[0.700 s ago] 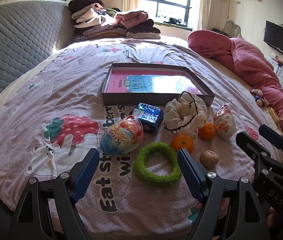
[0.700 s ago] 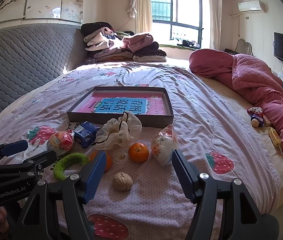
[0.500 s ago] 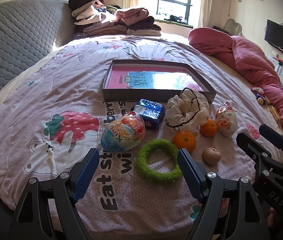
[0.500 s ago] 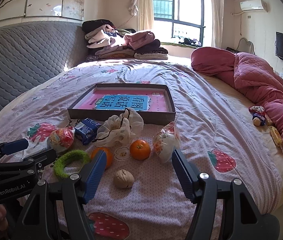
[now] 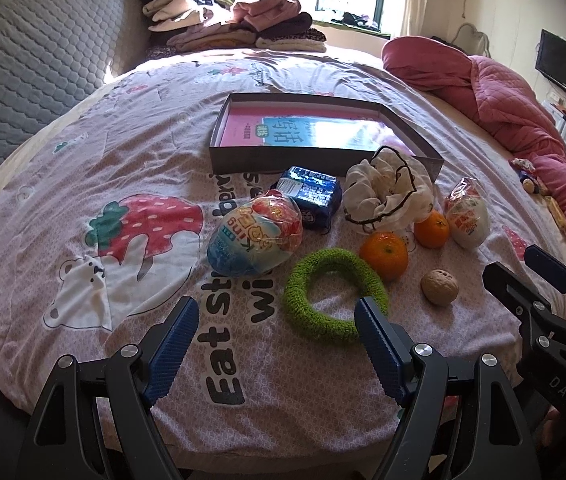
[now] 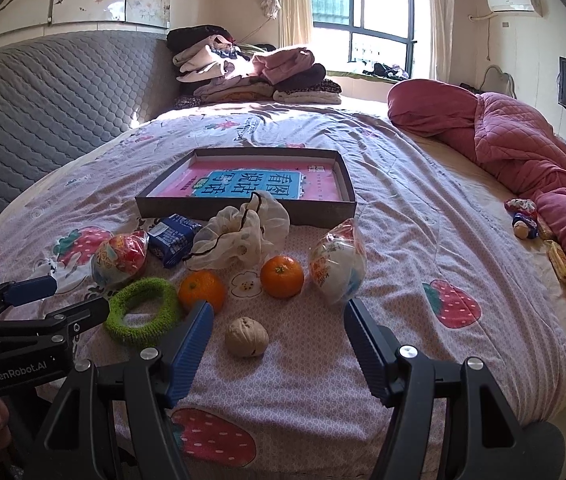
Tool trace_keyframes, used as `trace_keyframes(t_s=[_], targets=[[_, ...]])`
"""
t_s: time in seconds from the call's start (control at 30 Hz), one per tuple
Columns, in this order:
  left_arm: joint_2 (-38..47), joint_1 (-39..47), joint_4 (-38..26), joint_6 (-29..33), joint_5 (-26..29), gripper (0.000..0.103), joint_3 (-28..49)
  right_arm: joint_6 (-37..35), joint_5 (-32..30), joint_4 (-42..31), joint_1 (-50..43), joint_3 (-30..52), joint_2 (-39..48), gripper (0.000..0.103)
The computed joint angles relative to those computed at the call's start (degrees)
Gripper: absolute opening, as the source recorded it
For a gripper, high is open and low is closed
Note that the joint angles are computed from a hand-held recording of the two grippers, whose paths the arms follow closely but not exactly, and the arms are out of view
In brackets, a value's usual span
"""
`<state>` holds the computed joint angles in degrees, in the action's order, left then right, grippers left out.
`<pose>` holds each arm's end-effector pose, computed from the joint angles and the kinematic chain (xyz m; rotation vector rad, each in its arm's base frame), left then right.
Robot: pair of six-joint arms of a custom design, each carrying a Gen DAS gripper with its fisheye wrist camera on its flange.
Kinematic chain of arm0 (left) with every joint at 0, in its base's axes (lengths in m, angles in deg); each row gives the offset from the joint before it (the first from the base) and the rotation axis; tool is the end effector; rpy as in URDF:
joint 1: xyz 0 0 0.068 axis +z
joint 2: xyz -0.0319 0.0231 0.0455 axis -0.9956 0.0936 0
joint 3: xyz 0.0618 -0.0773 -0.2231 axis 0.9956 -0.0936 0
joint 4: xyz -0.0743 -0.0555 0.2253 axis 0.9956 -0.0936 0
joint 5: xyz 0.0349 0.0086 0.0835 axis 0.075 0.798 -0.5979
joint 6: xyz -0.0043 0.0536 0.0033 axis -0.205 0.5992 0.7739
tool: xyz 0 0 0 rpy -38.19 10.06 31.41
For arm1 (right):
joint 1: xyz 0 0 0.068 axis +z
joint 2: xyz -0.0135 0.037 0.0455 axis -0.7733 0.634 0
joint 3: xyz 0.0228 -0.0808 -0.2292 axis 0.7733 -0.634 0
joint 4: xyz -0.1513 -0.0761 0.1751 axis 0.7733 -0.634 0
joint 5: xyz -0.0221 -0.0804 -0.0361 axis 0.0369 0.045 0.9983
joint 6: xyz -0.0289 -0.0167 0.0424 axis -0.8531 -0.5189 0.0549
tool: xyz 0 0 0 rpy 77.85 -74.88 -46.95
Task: Organize objects
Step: 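Grasp the green fuzzy ring with the left tool while the right tool grasps the walnut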
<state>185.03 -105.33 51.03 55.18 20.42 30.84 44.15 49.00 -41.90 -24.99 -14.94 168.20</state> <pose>0.3123 -0.1215 0.0701 0.4909 2.4055 -0.2704 0.2193 0.0857 0.0859 0.2799 2.2645 -0.1451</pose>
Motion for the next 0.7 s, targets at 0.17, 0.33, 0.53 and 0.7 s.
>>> trace_keyframes(t_s=[0.17, 0.33, 0.53, 0.7], targets=[[1.2, 1.5, -1.1, 0.3, 1.2, 0.081, 0.8, 0.3, -2.0, 2.0, -0.3, -0.5, 1.4, 0.067], [2.9, 2.4, -2.7, 0.2, 2.1, 0.081, 2.3, 0.4, -4.0, 3.4, -0.9, -0.4, 3.7, 0.067], [4.9, 3.1, -4.0, -0.5, 2.5, 0.081, 4.3, 0.2, -4.8, 3.6, -1.5, 0.1, 5.3, 0.067], [5.9, 3.0, -5.4, -1.8, 3.4, 0.081, 6.8, -0.2, -5.6, 5.6, -3.0, 0.1, 6.5, 0.067]])
